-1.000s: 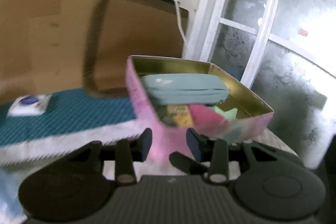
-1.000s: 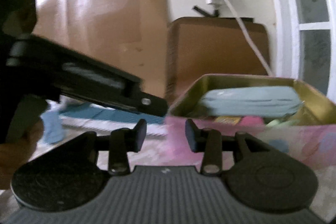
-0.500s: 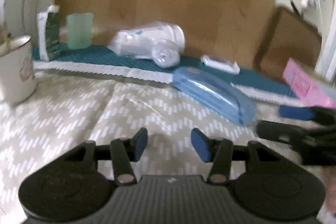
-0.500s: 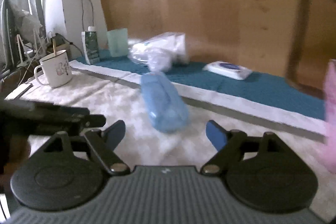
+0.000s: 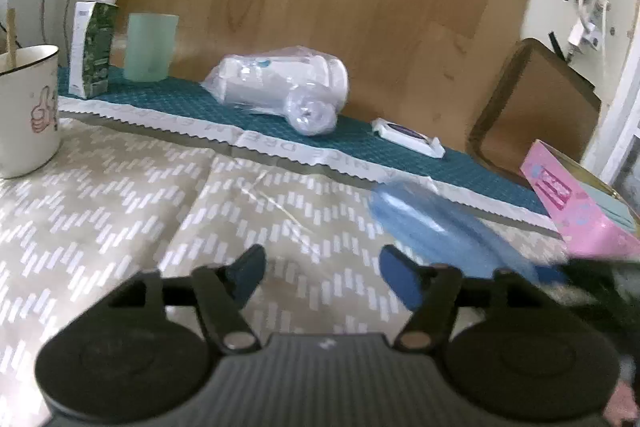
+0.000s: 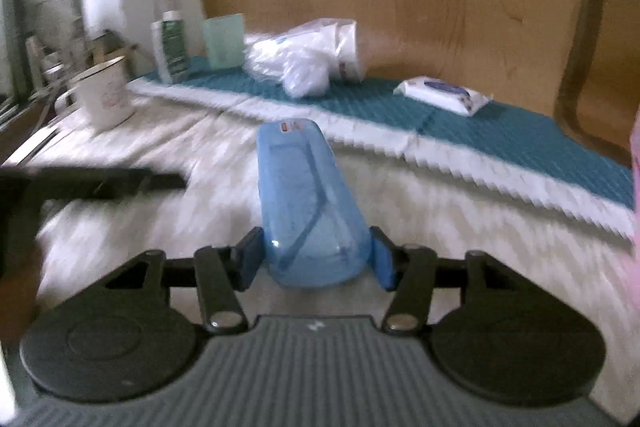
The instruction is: Organize soft objects
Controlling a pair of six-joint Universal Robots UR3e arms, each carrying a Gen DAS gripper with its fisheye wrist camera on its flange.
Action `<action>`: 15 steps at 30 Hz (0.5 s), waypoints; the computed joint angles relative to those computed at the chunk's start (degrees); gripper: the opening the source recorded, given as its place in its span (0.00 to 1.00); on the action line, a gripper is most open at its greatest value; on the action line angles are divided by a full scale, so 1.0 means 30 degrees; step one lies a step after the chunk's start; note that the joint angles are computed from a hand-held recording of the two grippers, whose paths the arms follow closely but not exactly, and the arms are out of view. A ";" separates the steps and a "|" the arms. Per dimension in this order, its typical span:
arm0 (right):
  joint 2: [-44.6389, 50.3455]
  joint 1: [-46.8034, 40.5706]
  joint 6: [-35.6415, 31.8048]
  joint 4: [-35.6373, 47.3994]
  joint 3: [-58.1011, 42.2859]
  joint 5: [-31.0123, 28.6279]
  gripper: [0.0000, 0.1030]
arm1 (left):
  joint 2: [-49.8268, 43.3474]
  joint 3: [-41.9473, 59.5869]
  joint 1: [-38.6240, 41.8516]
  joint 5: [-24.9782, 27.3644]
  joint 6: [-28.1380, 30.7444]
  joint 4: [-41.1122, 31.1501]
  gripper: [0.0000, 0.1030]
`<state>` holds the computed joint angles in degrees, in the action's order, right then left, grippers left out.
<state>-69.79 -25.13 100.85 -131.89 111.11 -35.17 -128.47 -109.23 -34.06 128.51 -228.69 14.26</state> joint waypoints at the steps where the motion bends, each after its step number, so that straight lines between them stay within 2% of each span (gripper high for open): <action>1: -0.0654 -0.1155 -0.2826 0.2897 0.0014 0.0107 0.57 | 0.0032 0.0125 -0.0037 -0.0110 0.0137 -0.0191 0.68; 2: -0.1237 -0.2437 -0.5750 0.5927 -0.0168 0.0044 0.57 | 0.0020 0.0322 -0.0096 -0.0235 0.0353 -0.0385 0.68; 4: -0.1765 -0.4755 -0.9498 0.9796 -0.0712 -0.0820 0.57 | -0.0162 0.0853 -0.0148 -0.1020 0.1181 -0.0304 0.67; 6: -0.2262 -0.7036 -1.1205 0.9594 0.0236 -0.0899 0.61 | -0.0618 0.1655 -0.0064 -0.2479 0.1818 0.0198 0.66; 8: -0.2652 -0.9059 -1.0899 0.6977 0.1880 -0.0207 0.77 | -0.1468 0.3384 -0.0100 -0.3926 0.2510 0.0160 0.66; 10: -0.2496 -1.0610 -0.9238 0.3790 0.3153 0.0580 0.77 | -0.2341 0.5530 -0.0187 -0.5230 0.3079 -0.0633 0.66; 11: -0.2319 -1.1081 -0.8571 0.3053 0.3307 0.0789 0.77 | -0.2828 0.6752 -0.0194 -0.6022 0.3427 -0.1129 0.66; 13: -0.1989 -1.1786 -0.8162 0.3729 0.2834 0.1036 0.77 | -0.3631 0.8932 -0.0251 -0.7161 0.3899 -0.2366 0.66; 15: -0.2101 -1.2123 -0.8856 0.5434 0.2480 0.1121 0.77 | -0.4338 1.0878 -0.0303 -0.8151 0.4049 -0.3794 0.66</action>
<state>-76.09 -61.50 74.28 -115.59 118.55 -31.81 -141.48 -76.59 -34.97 104.06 -216.54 2.87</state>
